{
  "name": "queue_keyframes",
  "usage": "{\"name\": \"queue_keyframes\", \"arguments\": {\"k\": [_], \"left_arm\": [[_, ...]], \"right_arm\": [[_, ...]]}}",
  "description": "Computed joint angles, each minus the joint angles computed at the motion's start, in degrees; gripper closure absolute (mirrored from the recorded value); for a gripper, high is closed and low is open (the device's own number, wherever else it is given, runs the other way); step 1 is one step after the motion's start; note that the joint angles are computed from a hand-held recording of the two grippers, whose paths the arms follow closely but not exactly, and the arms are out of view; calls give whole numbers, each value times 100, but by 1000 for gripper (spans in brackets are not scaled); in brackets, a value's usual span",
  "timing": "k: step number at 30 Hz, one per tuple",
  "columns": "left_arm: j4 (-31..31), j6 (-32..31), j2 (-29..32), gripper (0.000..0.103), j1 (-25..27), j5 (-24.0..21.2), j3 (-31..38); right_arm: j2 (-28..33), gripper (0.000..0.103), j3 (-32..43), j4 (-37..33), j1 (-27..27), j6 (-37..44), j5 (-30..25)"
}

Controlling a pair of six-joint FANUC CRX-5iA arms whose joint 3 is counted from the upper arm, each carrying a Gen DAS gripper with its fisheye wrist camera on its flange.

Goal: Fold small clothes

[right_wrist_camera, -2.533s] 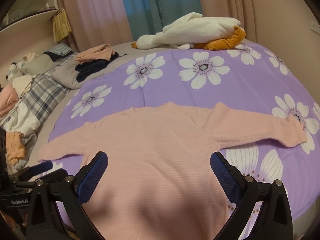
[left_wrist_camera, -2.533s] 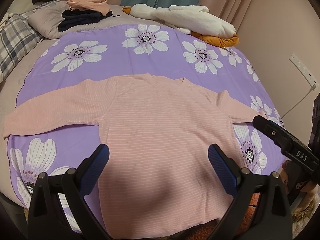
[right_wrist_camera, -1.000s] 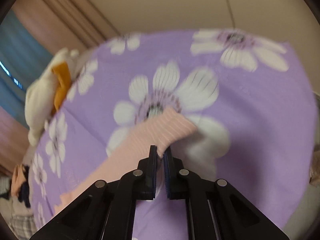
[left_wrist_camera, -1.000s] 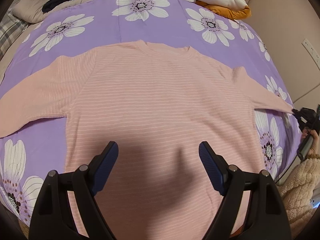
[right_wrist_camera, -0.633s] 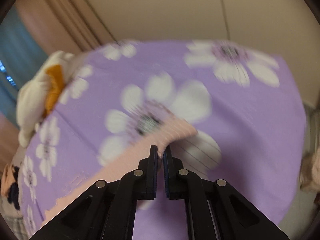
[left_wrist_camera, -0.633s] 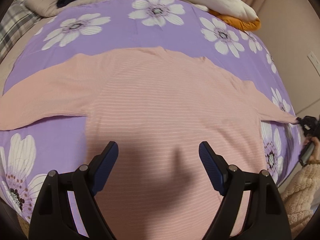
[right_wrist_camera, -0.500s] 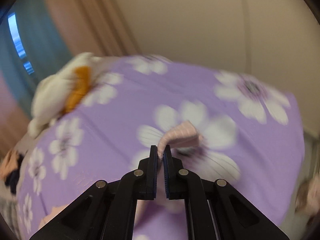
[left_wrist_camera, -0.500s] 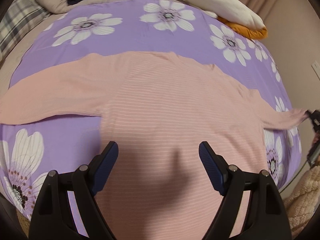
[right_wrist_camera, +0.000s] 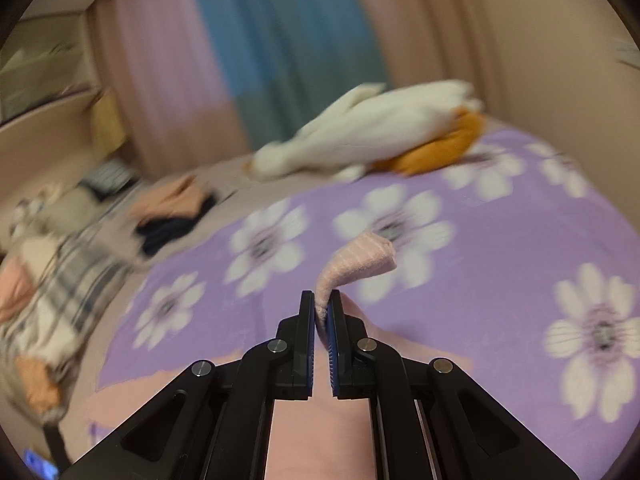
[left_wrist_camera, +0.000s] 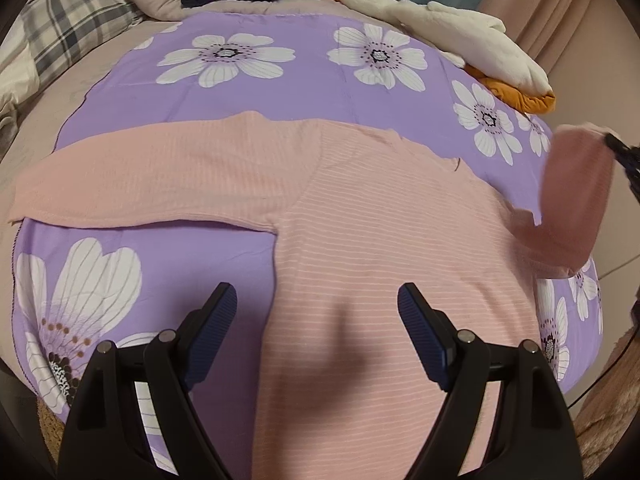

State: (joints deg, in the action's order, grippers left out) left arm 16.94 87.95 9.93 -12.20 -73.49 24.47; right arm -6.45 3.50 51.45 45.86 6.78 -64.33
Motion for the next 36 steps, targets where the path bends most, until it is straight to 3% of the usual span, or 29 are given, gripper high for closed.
{"name": "queue_keyframes", "arguments": {"k": [8, 15, 19, 20, 22, 24, 28, 31, 34, 36], "left_arm": [[-131, 50, -111, 21, 95, 7, -119], [-62, 61, -157, 21, 118, 196, -383], [-107, 179, -103, 21, 46, 287, -339], [-98, 158, -61, 21, 25, 271, -281], [-89, 123, -48, 21, -18, 407, -258], [-125, 141, -57, 20, -88, 609, -267], [-185, 254, 168, 20, -247, 534, 60], [110, 105, 280, 19, -325, 705, 131], [456, -76, 467, 19, -411, 948, 195], [497, -56, 809, 19, -505, 813, 573]], "right_arm": [[1110, 96, 877, -1578, 48, 1350, 352], [1586, 96, 1208, -2749, 68, 2026, 376], [1747, 95, 1357, -3032, 40, 2464, 335], [1745, 92, 1367, -3140, 24, 2569, 365], [1719, 75, 1446, -3497, -69, 2746, 358], [1541, 41, 1268, -3729, -136, 2865, 657], [775, 36, 322, -3136, -101, 2216, 1496], [268, 23, -281, -2347, -130, 1399, 1879], [25, 21, -510, -1733, -116, 772, 1364], [-99, 21, -556, -1753, -174, 619, 1128]]}}
